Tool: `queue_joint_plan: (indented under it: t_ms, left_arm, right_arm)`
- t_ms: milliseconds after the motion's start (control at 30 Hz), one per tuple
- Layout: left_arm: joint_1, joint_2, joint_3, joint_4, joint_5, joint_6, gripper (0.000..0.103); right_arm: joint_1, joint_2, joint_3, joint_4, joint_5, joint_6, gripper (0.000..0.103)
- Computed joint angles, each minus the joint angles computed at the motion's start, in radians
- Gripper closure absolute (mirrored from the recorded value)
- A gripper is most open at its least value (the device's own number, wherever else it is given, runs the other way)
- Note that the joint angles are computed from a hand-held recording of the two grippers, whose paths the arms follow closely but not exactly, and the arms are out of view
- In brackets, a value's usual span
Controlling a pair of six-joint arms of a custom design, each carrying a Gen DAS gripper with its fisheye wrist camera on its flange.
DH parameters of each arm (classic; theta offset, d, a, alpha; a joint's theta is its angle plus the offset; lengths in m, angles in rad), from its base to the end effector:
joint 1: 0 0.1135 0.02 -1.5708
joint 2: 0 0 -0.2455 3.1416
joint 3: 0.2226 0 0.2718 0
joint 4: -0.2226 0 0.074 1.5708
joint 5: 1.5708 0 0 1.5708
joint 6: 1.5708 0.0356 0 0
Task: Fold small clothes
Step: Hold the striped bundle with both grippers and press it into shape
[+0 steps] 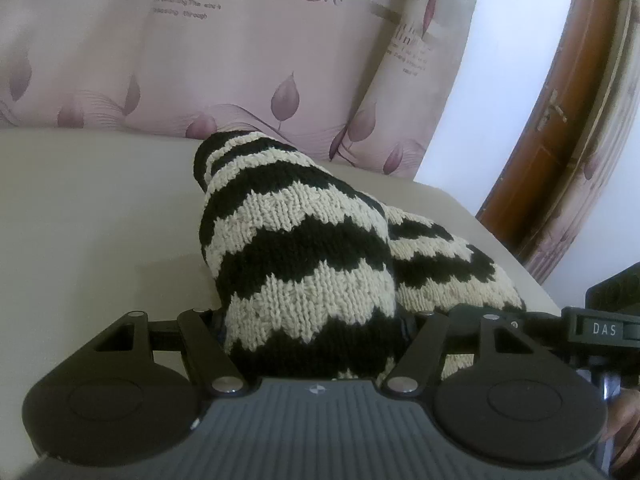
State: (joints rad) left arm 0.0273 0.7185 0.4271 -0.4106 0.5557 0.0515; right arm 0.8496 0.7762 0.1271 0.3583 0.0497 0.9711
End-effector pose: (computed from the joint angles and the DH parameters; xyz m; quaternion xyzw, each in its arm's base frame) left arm 0.1864 -0.0137 0.1891 0.1260 0.8709 -0.2327 0.4142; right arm 0.1316 0.1470 0.1416 0.0635 0.7995 0.4592 0.3820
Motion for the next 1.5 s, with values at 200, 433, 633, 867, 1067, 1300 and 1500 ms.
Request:
queue_joint_plan:
  t_ms: [200,433,633,867,1067,1300,1500]
  left_arm:
    - [0.063,-0.125,-0.023,-0.117,0.045,0.050,0.036]
    - [0.151,-0.230,-0.038,-0.242,0.104,0.114,0.036]
    - [0.211,-0.285,-0.044,-0.314,0.140,0.169,0.036]
    - [0.251,-0.335,-0.053,-0.371,0.157,0.207,0.036]
    - [0.226,-0.345,-0.053,-0.366,0.132,0.189,0.036]
    - [0.212,-0.336,-0.058,-0.350,0.120,0.177,0.036]
    - [0.168,-0.331,-0.073,-0.314,0.081,0.140,0.036]
  right_arm:
    - [0.123,-0.048,-0.005,-0.038,0.114,0.025,0.058]
    - [0.240,-0.061,-0.015,-0.039,0.217,0.054,0.058]
    - [0.314,-0.042,-0.006,-0.030,0.280,0.063,0.058]
    - [0.336,-0.014,0.000,-0.010,0.298,0.061,0.058]
    - [0.325,-0.014,-0.004,-0.007,0.288,0.055,0.058]
    - [0.322,-0.008,-0.005,-0.004,0.283,0.056,0.058]
    - [0.314,0.041,0.011,0.019,0.276,0.057,0.058]
